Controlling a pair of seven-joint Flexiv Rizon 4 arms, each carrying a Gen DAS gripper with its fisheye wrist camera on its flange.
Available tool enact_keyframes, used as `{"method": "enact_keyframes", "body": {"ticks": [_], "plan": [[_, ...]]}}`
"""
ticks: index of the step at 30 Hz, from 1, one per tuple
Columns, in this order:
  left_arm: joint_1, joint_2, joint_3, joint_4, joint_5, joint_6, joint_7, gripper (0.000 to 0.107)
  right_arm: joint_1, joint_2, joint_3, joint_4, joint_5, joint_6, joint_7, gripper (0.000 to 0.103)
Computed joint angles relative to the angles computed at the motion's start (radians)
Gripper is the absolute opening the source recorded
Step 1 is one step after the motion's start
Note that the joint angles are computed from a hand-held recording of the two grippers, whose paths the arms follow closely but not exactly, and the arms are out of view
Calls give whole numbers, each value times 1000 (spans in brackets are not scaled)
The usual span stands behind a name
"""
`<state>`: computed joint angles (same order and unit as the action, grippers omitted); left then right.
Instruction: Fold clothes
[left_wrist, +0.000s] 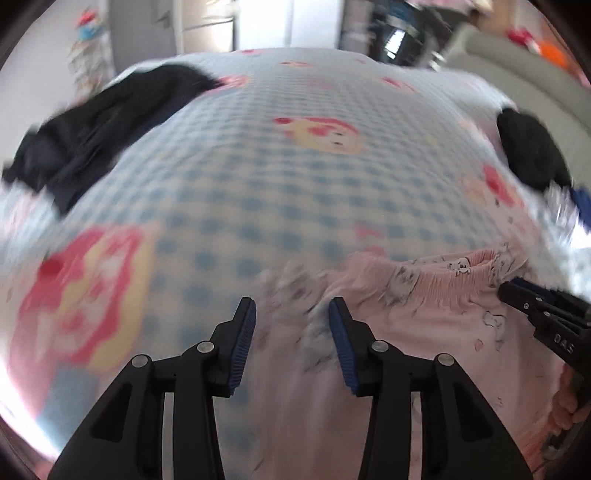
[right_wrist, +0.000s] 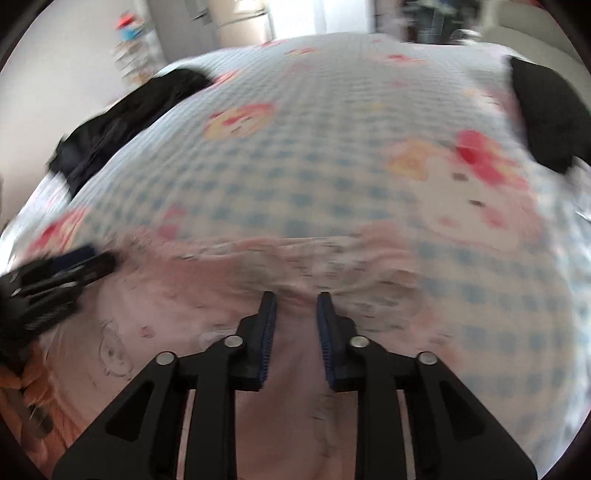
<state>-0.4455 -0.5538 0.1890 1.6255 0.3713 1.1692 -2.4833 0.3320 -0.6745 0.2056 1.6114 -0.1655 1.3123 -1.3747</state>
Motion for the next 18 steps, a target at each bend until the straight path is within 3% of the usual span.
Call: {"method": "enact_keyframes", "body": {"ticks": [6, 10, 15, 18], "plan": [[-114, 54, 55, 65, 129, 76, -133, 46, -31, 78, 46, 113, 71, 78, 23, 28], [-123, 37, 22, 42, 156, 100, -103, 48, 15, 146, 23, 233, 38, 156, 36, 37], [-112, 17, -21, 19, 115, 72, -23, 51, 172, 176, -152, 343, -97, 205, 144, 41], [-100, 16, -33, 49, 77, 99, -11, 53, 123, 172, -104, 352, -102, 201, 157, 44]]}}
